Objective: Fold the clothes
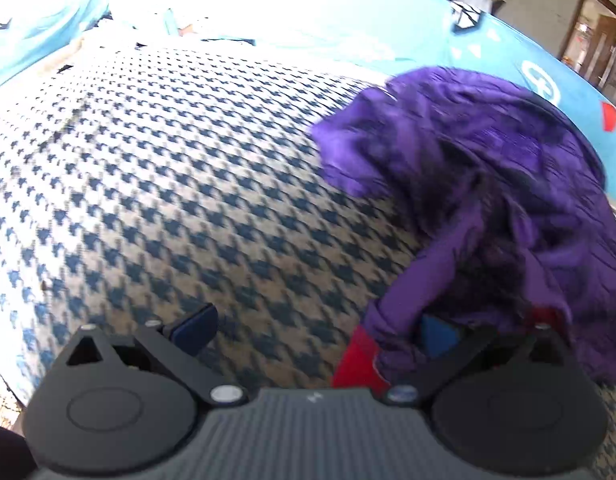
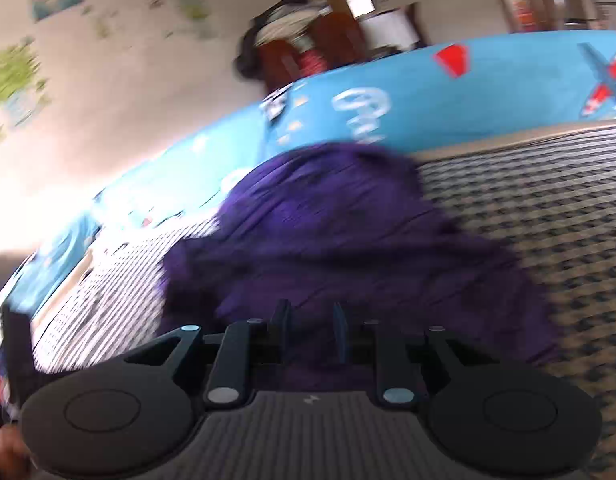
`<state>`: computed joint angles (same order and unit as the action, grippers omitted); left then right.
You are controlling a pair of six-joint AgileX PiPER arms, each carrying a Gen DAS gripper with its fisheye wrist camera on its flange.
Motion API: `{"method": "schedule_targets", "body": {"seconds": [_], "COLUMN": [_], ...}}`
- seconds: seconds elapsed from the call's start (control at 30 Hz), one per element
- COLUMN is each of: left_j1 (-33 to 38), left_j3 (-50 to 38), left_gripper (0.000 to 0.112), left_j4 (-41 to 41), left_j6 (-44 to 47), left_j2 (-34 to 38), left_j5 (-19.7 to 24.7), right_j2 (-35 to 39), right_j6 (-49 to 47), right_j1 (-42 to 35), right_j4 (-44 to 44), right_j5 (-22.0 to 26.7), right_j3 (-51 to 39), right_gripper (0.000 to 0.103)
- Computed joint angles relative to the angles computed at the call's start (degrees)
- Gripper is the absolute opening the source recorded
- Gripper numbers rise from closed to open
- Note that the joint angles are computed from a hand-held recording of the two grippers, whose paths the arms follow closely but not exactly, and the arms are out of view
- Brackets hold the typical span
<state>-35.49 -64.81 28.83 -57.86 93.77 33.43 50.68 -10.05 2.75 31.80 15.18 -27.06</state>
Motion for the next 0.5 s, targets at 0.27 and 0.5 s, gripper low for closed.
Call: {"method": "schedule_targets", "body": {"seconds": [0.27,0.5], "left_j1": [3.47,5.64], "left_j3": [0.81,1.70], "left_gripper": [0.103,0.103], "left_j4": [-0.85,-6.93], "left_j6": [-2.13,1.97], "left_j2": [-1.11,-1.66], "left_j5": [-0.73,-4.07], "right_j2": [7.59,15.61], "right_j6": [-29.37,-50.33], "right_j1": [8.78,15.92], "right_j4": [24.89,45.82], "right_j5": [1.31,-2.38], "right_j3": [-0.12,-0.30], "right_gripper": [0.024,0.042]}}
